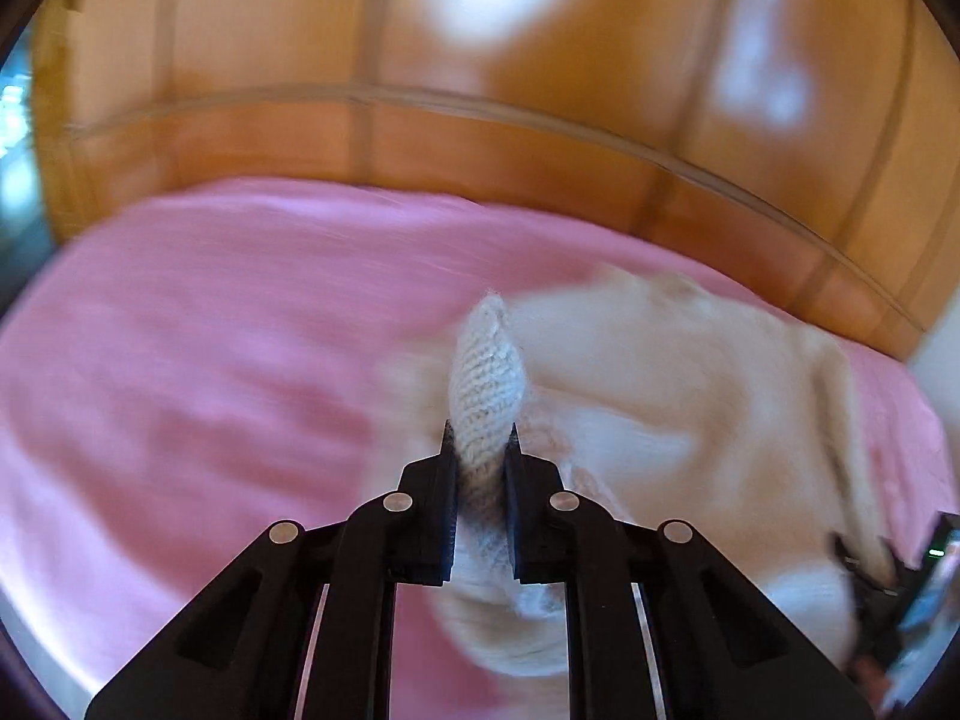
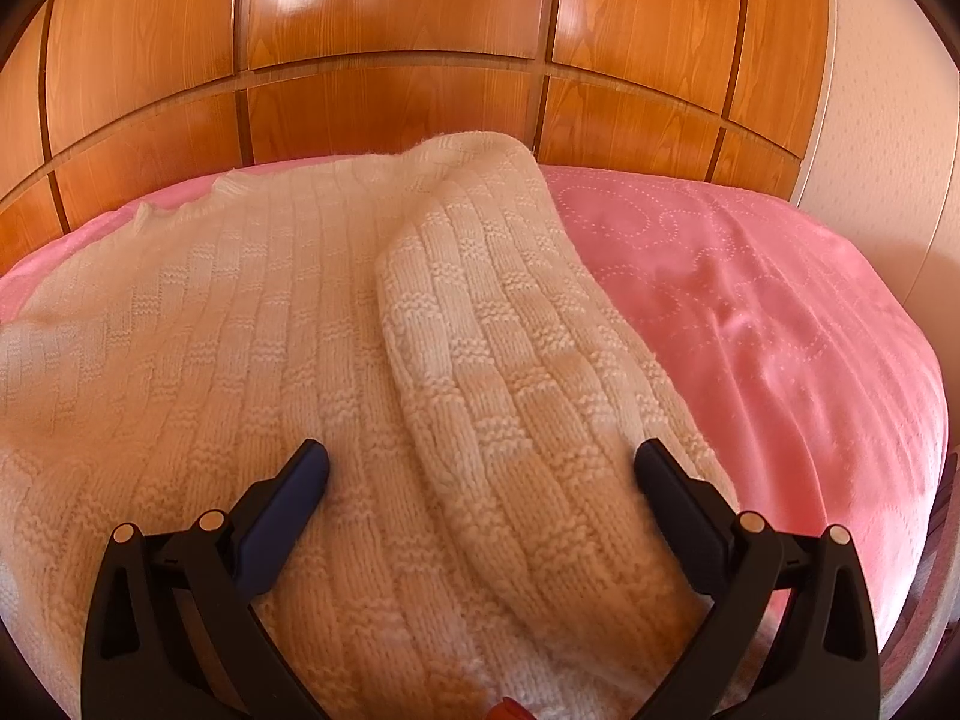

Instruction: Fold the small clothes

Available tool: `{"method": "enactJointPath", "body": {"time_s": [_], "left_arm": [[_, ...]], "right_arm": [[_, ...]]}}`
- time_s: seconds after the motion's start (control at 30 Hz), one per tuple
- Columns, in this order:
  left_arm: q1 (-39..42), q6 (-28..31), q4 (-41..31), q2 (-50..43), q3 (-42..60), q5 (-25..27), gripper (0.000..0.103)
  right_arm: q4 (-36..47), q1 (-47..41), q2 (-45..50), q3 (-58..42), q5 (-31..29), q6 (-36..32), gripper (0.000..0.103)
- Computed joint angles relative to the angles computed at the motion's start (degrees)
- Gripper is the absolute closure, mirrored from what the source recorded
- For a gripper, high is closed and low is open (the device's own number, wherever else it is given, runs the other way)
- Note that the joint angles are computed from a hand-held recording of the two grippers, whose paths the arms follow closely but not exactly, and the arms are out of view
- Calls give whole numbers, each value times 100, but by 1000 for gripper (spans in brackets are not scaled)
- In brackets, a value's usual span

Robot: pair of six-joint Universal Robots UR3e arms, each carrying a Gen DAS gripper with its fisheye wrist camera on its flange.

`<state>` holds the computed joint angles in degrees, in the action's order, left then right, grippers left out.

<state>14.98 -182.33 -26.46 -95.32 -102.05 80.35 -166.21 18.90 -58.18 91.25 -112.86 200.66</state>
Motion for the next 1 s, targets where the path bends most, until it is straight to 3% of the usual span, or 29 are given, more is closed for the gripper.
{"method": "enactJointPath", "body": {"time_s": [0.3, 0.53, 0.63, 0.67, 0.77, 0.8, 0.83, 0.93, 1.0], "left_arm": [[2103, 262, 92, 692, -824, 331, 91], [2994, 103, 1540, 299, -1280, 1079, 91], [3147, 362, 2019, -202, -1108, 1281, 90], [3128, 420, 2016, -385, -956, 1394, 86], [2904, 320, 2019, -595, -822, 1707, 53], [2921, 276, 2137, -428, -1043, 1489, 29], [2933, 245, 2304, -298, -1257, 1365, 17], [2692, -3, 2618, 395, -2012, 1125, 17], [2647, -25, 2497, 992, -2495, 538, 17]], "right_arm": [[-21, 8, -24, 32, -3, 12, 2], [-9, 23, -29, 23, -9, 31, 2], [-24, 14, -38, 45, 1, 26, 2], [-22, 18, -37, 42, 0, 30, 2], [-33, 15, -34, 45, 4, 30, 2], [-37, 17, -33, 45, 6, 33, 2], [-38, 15, -30, 44, 5, 31, 2], [-19, 17, -37, 41, 24, 41, 2], [32, 0, -68, 47, 86, 40, 2]]}}
